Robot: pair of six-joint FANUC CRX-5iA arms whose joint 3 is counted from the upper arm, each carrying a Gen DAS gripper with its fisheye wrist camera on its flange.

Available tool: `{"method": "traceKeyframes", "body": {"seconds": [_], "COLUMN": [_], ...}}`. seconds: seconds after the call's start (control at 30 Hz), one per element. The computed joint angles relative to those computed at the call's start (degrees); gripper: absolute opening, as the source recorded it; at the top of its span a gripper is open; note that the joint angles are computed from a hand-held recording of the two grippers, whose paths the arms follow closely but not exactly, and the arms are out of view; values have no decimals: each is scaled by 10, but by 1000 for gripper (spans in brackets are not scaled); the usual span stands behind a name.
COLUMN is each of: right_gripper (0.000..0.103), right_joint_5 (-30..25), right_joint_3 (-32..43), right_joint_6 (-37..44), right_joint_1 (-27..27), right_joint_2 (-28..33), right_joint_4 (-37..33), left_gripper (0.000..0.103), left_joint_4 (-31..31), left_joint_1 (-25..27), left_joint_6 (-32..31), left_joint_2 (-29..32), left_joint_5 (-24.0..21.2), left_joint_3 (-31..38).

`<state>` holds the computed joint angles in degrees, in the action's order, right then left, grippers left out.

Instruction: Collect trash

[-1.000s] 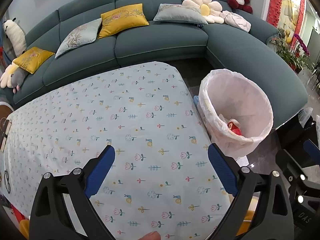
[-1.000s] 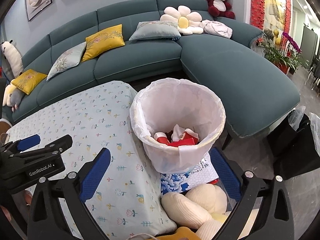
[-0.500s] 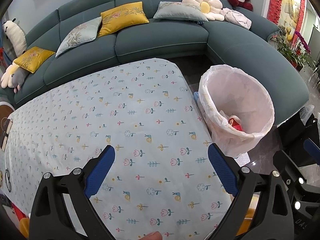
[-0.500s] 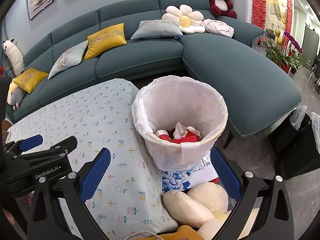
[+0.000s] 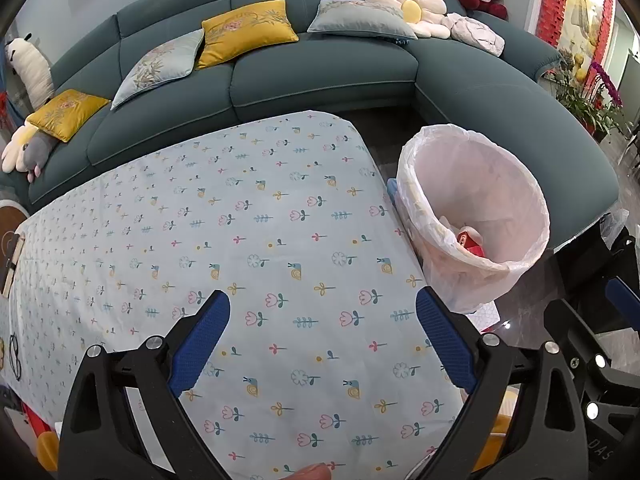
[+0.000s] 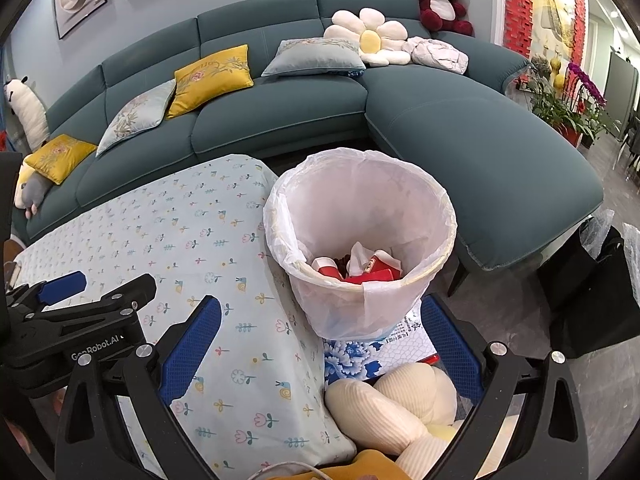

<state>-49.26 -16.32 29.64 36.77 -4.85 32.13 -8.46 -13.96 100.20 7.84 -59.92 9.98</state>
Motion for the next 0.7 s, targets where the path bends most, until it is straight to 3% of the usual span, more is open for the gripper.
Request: {"method": "traceKeyframes", "body": {"seconds": [0.7], "right_gripper": [96], "right_joint_5": [4], "right_joint_3": [-5], "right_joint_6": [4], "right_joint_1": [-4], "right_joint_2": [5], "right_joint_4": [-8], "left_gripper": [90], "left_joint_4": [-4], "left_joint_1": [-2], "left_joint_6": [3], "left_joint_2": [9], "left_joint_5": [-7], "left_joint_3": [6]}}
